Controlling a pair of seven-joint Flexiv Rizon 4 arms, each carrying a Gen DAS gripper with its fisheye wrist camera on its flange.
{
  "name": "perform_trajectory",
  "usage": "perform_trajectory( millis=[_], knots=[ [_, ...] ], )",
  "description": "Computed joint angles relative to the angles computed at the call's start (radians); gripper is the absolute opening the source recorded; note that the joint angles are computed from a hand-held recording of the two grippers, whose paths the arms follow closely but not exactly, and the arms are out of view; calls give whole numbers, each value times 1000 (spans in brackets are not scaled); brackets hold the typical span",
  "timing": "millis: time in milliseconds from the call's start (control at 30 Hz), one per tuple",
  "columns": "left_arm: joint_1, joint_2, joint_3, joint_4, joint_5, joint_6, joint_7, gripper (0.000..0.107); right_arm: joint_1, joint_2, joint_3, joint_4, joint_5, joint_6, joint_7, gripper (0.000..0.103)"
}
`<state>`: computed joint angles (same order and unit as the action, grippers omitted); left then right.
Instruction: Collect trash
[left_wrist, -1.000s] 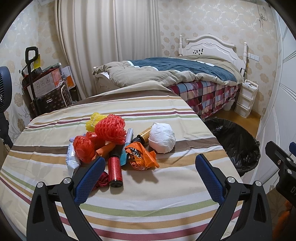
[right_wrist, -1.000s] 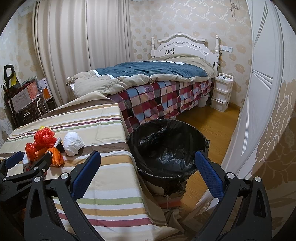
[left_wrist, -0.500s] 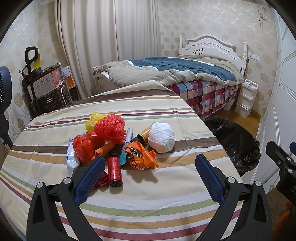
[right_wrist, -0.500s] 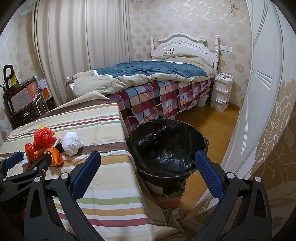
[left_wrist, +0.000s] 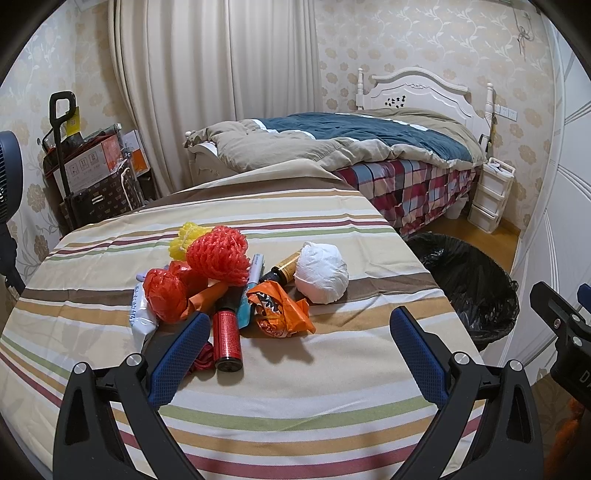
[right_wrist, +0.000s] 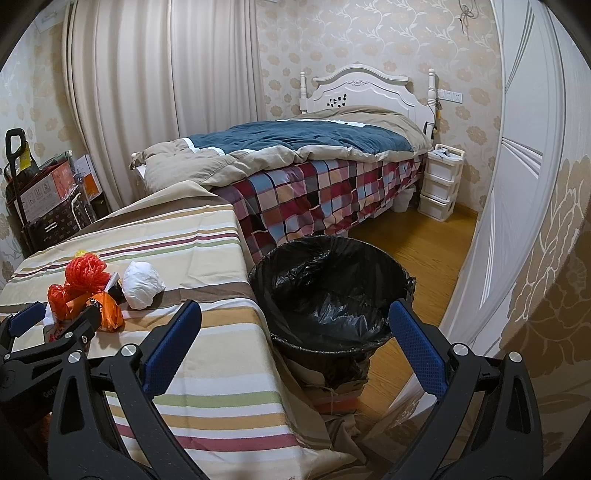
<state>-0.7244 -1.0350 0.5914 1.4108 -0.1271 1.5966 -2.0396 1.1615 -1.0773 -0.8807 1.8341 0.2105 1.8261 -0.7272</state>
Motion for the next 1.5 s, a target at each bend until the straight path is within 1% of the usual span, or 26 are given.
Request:
perform_trajectory(
  millis=[433, 600, 633, 767, 967, 1033, 1067, 1200, 1267, 1333, 1367, 1400, 1467, 1500],
  knots=[
    [-1, -6, -5, -5, 6, 0, -4, 98, -3, 1, -2, -8, -9, -9, 6, 99],
    [-2, -6, -4, -7, 6, -5, -7, 98, 6, -3, -11, -24, -21, -31, 24, 99],
    [-2, -5, -5, -7, 7, -5, -8, 98, -14, 6, 4, -2, -26, 1, 12, 99],
    [0, -4, -8, -7, 10, -5, -9, 98, -9, 7, 3, -6, -19, -8, 6, 99],
    [35, 14, -68, 10, 8, 22, 14, 98, -10, 25, 15, 11, -9, 1, -15, 99],
    [37, 17, -71, 17, -2, 20, 21, 98, -13, 22, 24, 5, -8, 0, -14, 99],
    [39, 22, -76, 24, -4, 18, 26, 97, -14, -2, 37, 12, 5, 23, -8, 99],
    [54, 46, -92, 62, -9, 9, 34, 96, -35, 11, 76, -17, -9, 6, -23, 99],
    [61, 56, -95, 82, -7, 4, 39, 89, -50, 16, 101, -28, -21, 6, -29, 99],
    [67, 70, -96, 109, -4, 1, 40, 85, -71, 28, 135, -42, -39, 7, -41, 99],
    [77, 78, -105, 123, -1, 5, 44, 84, -81, 36, 151, -51, -49, 2, -47, 98],
    [84, 88, -109, 139, 0, 10, 46, 84, -90, 42, 169, -53, -59, 7, -55, 96],
    [76, 97, -85, 169, -6, 15, 36, 84, -102, 42, 182, -99, -85, -33, -59, 91],
    [70, 101, -69, 186, -10, 21, 28, 84, -104, 44, 190, -101, -98, -34, -62, 88]
  ],
)
